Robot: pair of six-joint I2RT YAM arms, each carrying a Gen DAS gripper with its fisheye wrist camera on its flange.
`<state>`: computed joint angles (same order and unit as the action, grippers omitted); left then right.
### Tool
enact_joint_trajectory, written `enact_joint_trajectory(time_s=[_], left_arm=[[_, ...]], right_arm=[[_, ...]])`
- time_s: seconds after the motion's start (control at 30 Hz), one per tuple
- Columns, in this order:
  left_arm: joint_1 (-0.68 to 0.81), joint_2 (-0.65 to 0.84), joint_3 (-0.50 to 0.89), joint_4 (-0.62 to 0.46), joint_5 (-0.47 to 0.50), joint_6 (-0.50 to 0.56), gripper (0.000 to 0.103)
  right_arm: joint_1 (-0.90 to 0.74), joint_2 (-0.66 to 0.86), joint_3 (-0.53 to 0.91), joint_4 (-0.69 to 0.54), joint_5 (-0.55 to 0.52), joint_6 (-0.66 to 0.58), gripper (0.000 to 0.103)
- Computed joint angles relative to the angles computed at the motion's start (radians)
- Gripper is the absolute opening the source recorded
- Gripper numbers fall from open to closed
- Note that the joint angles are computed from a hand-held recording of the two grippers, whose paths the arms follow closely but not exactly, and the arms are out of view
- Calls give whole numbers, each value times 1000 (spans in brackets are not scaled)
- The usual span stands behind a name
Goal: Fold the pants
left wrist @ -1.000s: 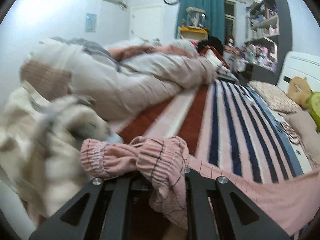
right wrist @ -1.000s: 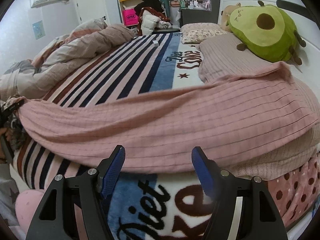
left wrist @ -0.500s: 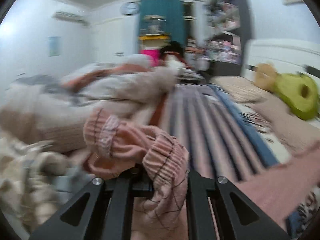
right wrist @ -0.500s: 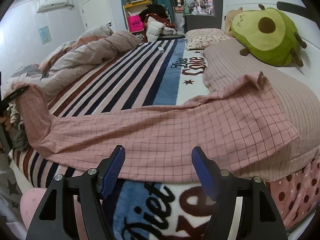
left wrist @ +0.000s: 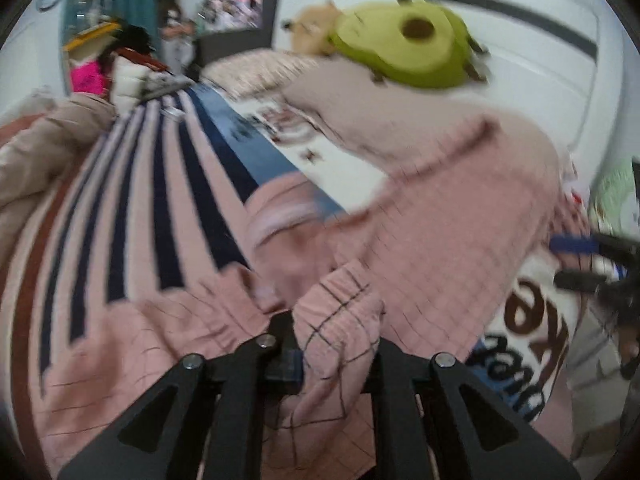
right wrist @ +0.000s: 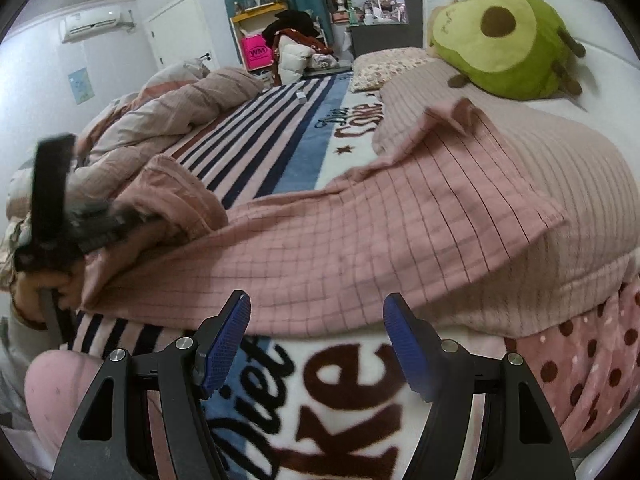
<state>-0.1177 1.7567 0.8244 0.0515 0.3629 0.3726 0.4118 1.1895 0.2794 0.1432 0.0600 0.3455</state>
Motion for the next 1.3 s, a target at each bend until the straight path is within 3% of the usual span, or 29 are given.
enact_joint_trajectory(time_s=[0.1,0.13,0.17,0.23,0.4,0.47,0.67,0.83,0.9,0.97,1.0,1.13,1.3], left_arm=[[12,-3,-10,-43,16,60,18],[31,-14,-12,-76,46,81,35],[62,-26,-4,-126,98,106,59],[144,-73,-10,-212,223,154,75],[339,-226,-68,-289,291,210,75],[421,-235,-74,-272,293,222,75],[620,-125,-60,-228,298,268,75],[692,-20,-42,-204,317,311,75],[708,22,-16,-221,340,322,75],[720,58,1,-232,357,333,75],[722,72,4,-230,362,338,75],[730,114,19,-235,370,358,75],[721,140,25,-224,357,352,75]], right_arm=[[-26,22,-10,17,-22,-3,65],[-32,31,-9,21,-29,-5,65],[-35,41,-5,24,-34,-6,65],[-29,66,13,29,-40,-7,65],[16,161,102,66,-89,9,67],[38,226,153,88,-122,12,79],[136,502,402,104,-143,21,79],[209,670,627,56,-144,-43,79],[225,715,699,17,-164,-76,76],[235,776,797,-51,-201,-117,44],[236,817,857,-105,-226,-130,39],[243,925,982,-259,-189,-127,40],[243,960,977,-232,-203,-96,52]])
